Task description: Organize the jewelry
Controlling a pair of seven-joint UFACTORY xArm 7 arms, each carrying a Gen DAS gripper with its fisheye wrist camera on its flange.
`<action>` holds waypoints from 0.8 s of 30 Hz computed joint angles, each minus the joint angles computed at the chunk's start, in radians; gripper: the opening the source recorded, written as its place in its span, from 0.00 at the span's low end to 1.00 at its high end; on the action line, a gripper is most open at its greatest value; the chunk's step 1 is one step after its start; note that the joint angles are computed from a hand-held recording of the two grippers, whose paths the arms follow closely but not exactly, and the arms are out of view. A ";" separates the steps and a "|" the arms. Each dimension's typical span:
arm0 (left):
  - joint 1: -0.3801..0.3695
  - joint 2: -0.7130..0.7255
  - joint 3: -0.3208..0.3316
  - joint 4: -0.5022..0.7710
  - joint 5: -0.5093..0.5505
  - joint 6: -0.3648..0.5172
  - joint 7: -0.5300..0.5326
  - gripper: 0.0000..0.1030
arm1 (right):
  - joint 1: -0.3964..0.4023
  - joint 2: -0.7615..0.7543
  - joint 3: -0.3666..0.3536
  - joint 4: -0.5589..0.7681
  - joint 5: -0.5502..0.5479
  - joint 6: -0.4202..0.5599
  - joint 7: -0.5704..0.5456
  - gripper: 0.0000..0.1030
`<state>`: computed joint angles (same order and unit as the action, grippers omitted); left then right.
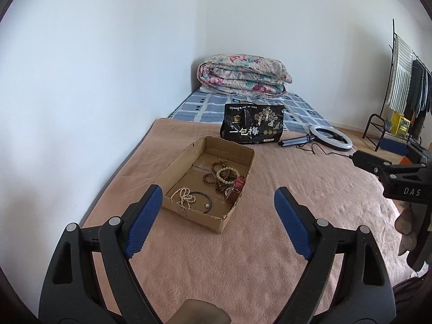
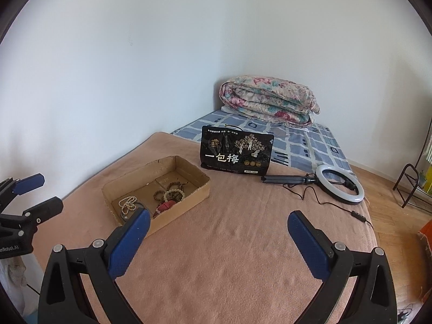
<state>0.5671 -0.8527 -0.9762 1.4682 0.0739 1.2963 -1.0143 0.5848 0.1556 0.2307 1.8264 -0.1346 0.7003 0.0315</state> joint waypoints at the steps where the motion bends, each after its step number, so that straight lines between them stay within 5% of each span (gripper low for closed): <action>1: 0.003 -0.005 0.001 0.009 -0.001 0.012 -0.007 0.89 | -0.005 -0.011 0.000 -0.016 0.015 -0.006 0.003 1.00; 24: 0.154 -0.169 0.031 0.097 -0.131 0.121 0.117 1.00 | -0.027 -0.051 0.014 -0.096 0.055 -0.052 0.030 1.00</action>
<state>0.7207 -1.0216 -0.9447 1.5650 -0.0572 1.4171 -0.8972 0.5579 0.1049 0.2447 1.7300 -0.0792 0.6481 0.0611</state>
